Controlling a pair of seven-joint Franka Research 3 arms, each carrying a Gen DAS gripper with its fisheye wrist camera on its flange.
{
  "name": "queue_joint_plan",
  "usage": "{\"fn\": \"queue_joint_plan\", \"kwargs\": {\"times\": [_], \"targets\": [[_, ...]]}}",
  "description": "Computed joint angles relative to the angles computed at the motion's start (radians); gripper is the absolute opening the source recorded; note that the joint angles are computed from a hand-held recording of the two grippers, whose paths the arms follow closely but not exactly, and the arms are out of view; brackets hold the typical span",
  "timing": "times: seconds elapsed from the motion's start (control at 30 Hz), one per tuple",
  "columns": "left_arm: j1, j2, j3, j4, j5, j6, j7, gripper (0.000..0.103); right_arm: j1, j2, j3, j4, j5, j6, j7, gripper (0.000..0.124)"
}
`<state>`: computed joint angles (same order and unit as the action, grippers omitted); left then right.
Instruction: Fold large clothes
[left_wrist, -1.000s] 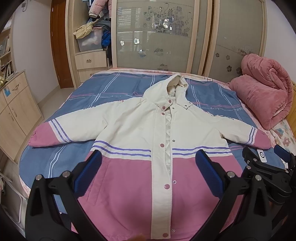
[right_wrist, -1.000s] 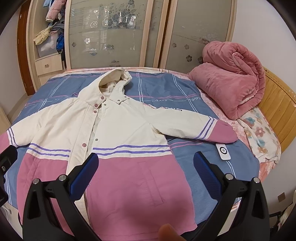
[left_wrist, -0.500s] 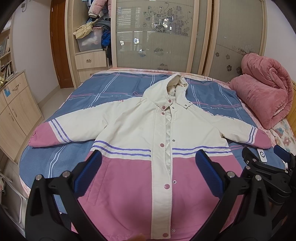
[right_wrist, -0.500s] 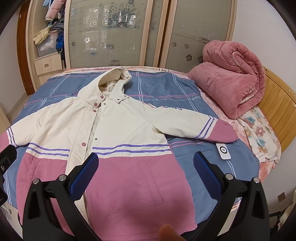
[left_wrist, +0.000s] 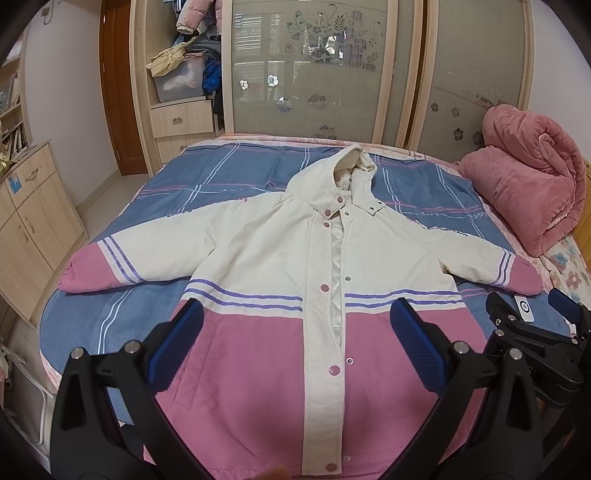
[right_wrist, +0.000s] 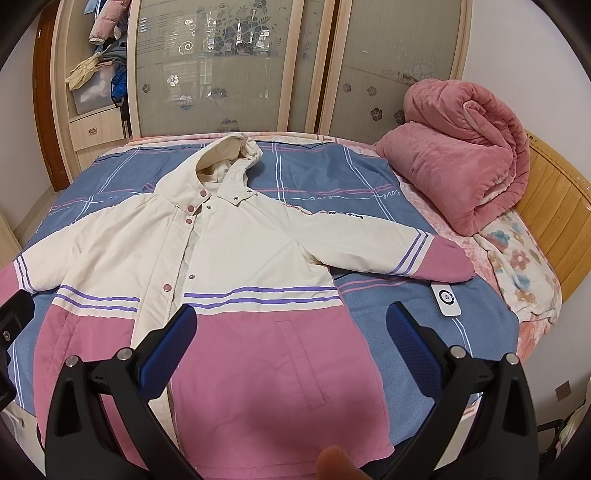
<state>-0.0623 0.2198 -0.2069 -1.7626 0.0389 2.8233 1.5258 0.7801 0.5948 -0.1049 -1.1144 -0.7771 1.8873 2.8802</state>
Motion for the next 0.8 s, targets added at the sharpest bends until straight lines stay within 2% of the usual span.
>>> {"fn": "queue_joint_plan", "kwargs": {"times": [0.23,0.8], "targets": [[-0.002,-0.001,0.002,-0.008,0.011,0.006,-0.009,0.101,-0.002,-0.015,0.004,-0.030,-0.004,0.013,0.013,0.102],[0.001,0.001,0.005,-0.001,0.013,-0.007,-0.013,0.101,0.000,0.011,0.000,0.005,0.009,0.014,0.004,0.102]]}}
